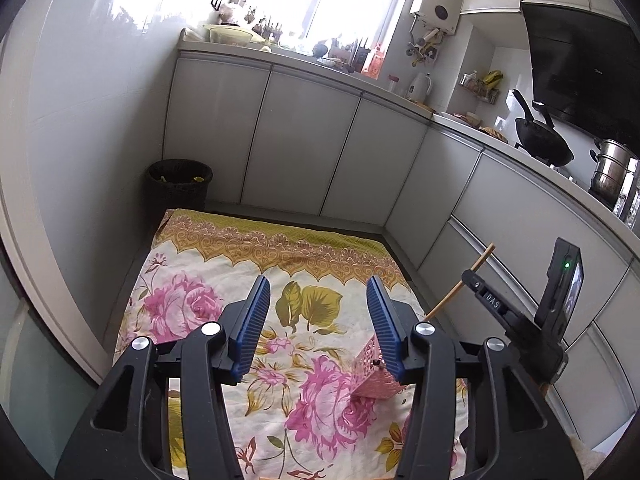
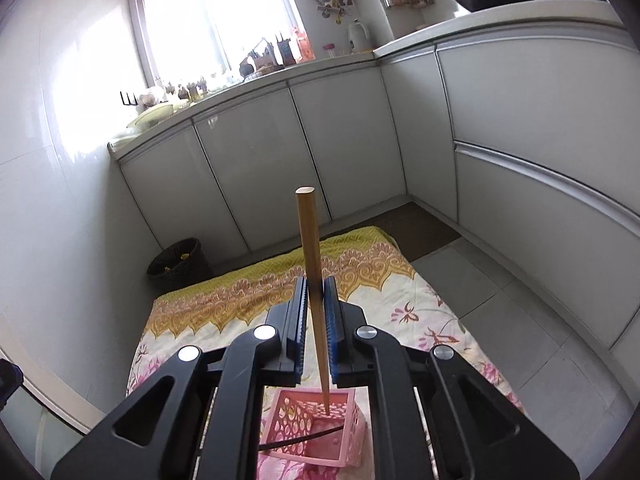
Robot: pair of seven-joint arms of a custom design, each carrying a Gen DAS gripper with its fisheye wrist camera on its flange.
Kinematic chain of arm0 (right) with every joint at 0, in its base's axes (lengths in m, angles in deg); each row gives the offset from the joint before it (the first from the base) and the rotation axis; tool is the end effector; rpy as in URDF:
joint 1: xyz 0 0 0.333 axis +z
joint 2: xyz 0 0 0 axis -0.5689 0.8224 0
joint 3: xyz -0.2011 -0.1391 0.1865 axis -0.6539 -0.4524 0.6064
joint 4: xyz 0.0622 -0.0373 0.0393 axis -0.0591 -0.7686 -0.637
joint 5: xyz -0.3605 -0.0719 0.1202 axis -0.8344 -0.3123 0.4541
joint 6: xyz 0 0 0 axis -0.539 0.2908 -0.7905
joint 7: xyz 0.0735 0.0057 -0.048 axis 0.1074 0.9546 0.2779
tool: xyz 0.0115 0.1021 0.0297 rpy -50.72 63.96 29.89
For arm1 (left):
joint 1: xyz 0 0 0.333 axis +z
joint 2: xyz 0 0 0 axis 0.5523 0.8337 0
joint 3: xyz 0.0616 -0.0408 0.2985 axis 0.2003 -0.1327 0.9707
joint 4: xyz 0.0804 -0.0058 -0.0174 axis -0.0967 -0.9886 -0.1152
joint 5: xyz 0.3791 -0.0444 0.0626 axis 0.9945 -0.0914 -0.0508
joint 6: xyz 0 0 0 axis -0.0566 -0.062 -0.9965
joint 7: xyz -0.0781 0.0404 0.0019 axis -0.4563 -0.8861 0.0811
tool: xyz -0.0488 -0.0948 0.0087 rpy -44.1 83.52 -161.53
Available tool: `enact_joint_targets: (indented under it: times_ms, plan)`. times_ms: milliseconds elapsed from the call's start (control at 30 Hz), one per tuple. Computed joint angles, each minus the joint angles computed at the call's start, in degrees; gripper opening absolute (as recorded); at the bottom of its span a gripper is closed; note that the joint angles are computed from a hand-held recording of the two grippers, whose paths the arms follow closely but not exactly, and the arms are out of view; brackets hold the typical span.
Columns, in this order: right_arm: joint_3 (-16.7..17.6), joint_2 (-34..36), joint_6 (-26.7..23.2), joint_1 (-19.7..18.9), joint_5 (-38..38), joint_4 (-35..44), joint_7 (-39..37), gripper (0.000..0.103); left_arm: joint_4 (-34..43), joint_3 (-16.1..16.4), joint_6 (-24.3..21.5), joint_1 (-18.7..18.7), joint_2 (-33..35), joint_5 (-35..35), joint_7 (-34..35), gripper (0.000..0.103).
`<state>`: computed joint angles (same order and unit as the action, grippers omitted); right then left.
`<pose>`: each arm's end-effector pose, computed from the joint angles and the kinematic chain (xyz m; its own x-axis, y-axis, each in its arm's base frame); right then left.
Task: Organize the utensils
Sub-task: 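Insert the wooden stick into the pink holder and open the right gripper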
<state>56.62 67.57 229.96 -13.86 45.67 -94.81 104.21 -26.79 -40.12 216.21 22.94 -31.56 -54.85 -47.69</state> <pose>0.6141 0.2854 0.6879 0.0531 -0.9478 -0.3146 -0.4796 0.2521 -0.8405 0.4553 -0.2150 0.7481 0.0615 -0.9566 0.2848 -0.4677 -0.2797 -0.8385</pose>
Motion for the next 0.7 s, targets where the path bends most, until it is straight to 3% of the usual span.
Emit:
enact_joint_targets:
  times_ms: [67,100,133,267,367,467,600,700]
  plan:
    - [0.15,-1.02,0.86,-0.17,0.30,-1.63,-0.03,0.030,-0.35,-0.06,0.12,0.24,-0.50,0.33,-0.34,0.052]
    - [-0.36,-2.16,1.91,0.22,-1.05,-3.24,1.64,0.057,-0.50,-0.08,0.30,0.33,-0.70,0.45,-0.62,0.053]
    - [-1.00,-3.35,3.31,0.59,-3.17,-4.78,3.63,0.074,-0.67,0.02,0.49,0.30,-0.88,0.40,-0.60,0.055]
    - [-4.75,-11.30,3.67,3.72,-29.49,-11.17,25.20,0.093,-1.49,-0.23,1.83,0.64,-1.81,1.34,-1.50,0.065]
    - [-2.39,-19.63,-0.73,2.94,-51.84,-17.62,43.84,0.097,-2.11,-0.81,3.54,1.05,-2.53,3.02,-2.42,0.077]
    - [2.08,-26.92,-9.31,1.34,-59.66,-24.15,47.47,0.097,-2.57,-0.65,4.78,0.32,-2.94,3.40,-1.24,0.092]
    - [5.59,-34.73,-14.16,-0.25,-56.11,-33.08,41.15,0.097,-1.86,1.92,4.41,-4.76,-1.77,-2.26,9.28,0.096]
    - [3.65,-38.36,-14.11,1.93,-39.02,-37.66,26.76,0.097,0.17,3.86,-0.08,-9.77,0.31,-10.50,22.26,0.096]
